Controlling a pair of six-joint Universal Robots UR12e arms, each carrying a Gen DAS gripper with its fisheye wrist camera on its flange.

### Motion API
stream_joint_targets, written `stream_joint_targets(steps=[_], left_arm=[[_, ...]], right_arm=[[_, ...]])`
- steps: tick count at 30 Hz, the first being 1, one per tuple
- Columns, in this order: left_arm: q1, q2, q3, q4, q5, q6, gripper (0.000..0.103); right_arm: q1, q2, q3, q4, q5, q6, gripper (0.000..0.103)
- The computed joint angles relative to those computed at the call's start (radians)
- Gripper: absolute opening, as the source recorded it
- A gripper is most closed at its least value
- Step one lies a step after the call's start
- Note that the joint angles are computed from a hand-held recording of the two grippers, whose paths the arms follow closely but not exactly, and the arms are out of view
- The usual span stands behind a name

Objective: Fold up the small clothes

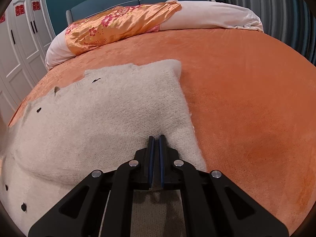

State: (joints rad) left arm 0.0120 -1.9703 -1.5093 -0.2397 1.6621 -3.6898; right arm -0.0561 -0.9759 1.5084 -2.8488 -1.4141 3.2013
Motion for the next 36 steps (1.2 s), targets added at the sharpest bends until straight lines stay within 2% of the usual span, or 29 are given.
stream_joint_targets(steps=[2, 3, 5, 6, 8, 10, 13, 15, 17, 18, 19, 20, 21, 22, 24, 26, 29, 30, 31, 32, 33, 34, 36], left_arm=[[-0.056, -0.041, 0.055, -0.042, -0.066, 0.041, 0.005], [-0.090, -0.071, 0.087, -0.097, -0.117, 0.052, 0.009], [-0.133, -0.114, 0.125, -0.205, -0.185, 0.049, 0.020], [-0.158, -0.135, 0.140, -0.282, -0.211, 0.043, 0.030], [-0.194, -0.152, 0.136, -0.344, -0.199, 0.019, 0.030], [-0.210, -0.138, 0.083, -0.316, -0.195, -0.023, 0.031], [-0.198, -0.096, 0.016, -0.263, -0.166, -0.100, 0.038], [-0.173, -0.065, -0.027, -0.222, -0.130, -0.152, 0.043], [-0.141, -0.050, -0.042, -0.215, -0.114, -0.191, 0.045], [-0.121, -0.038, -0.055, -0.212, -0.107, -0.208, 0.045], [-0.106, -0.031, -0.064, -0.210, -0.099, -0.225, 0.045], [-0.083, -0.021, -0.075, -0.211, -0.097, -0.251, 0.045], [-0.072, -0.016, -0.083, -0.203, -0.100, -0.269, 0.045], [-0.055, -0.012, -0.090, -0.197, -0.107, -0.295, 0.045], [-0.026, -0.011, -0.094, -0.210, -0.135, -0.341, 0.045], [-0.003, -0.016, -0.105, -0.202, -0.177, -0.393, 0.045], [0.027, -0.015, -0.124, -0.198, -0.233, -0.435, 0.043], [0.031, -0.017, -0.125, -0.202, -0.240, -0.432, 0.035], [0.028, -0.020, -0.115, -0.227, -0.226, -0.407, 0.018], [0.024, -0.021, -0.106, -0.250, -0.206, -0.380, 0.013], [0.023, -0.019, -0.106, -0.249, -0.203, -0.370, 0.009], [0.019, -0.016, -0.106, -0.243, -0.191, -0.367, 0.008], [0.012, -0.004, -0.115, -0.214, -0.162, -0.346, 0.008]], right_arm=[[-0.001, 0.000, 0.000, 0.001, 0.006, 0.003, 0.002], [-0.002, 0.000, 0.000, 0.001, 0.009, 0.006, 0.002], [-0.004, -0.001, 0.001, 0.001, 0.019, 0.011, 0.002], [-0.005, -0.001, 0.001, 0.002, 0.023, 0.013, 0.002], [-0.007, -0.002, 0.000, 0.006, 0.031, 0.016, 0.002], [-0.011, -0.002, 0.000, 0.010, 0.049, 0.023, 0.002], [-0.022, -0.003, -0.002, 0.019, 0.091, 0.038, 0.003], [-0.030, -0.005, -0.007, 0.039, 0.121, 0.052, 0.003], [-0.030, -0.016, -0.022, 0.098, 0.128, 0.065, 0.006], [-0.030, -0.024, -0.027, 0.117, 0.135, 0.077, 0.014], [-0.033, -0.034, -0.027, 0.119, 0.183, 0.109, 0.025], [-0.036, -0.039, -0.025, 0.105, 0.223, 0.134, 0.030], [-0.035, -0.041, -0.028, 0.096, 0.258, 0.156, 0.040], [-0.032, -0.039, -0.039, 0.104, 0.278, 0.164, 0.055], [-0.019, -0.021, -0.092, 0.182, 0.305, 0.166, 0.066], [-0.006, 0.010, -0.152, 0.260, 0.309, 0.177, 0.065], [0.023, 0.056, -0.237, 0.372, 0.224, 0.177, 0.066], [0.030, 0.073, -0.272, 0.431, 0.204, 0.166, 0.060], [0.036, 0.087, -0.302, 0.484, 0.194, 0.153, 0.042], [0.049, 0.097, -0.331, 0.515, 0.151, 0.128, 0.028], [0.052, 0.099, -0.338, 0.504, 0.149, 0.114, 0.008], [0.048, 0.081, -0.326, 0.452, 0.184, 0.115, 0.005], [0.028, 0.037, -0.258, 0.279, 0.291, 0.131, 0.005]])
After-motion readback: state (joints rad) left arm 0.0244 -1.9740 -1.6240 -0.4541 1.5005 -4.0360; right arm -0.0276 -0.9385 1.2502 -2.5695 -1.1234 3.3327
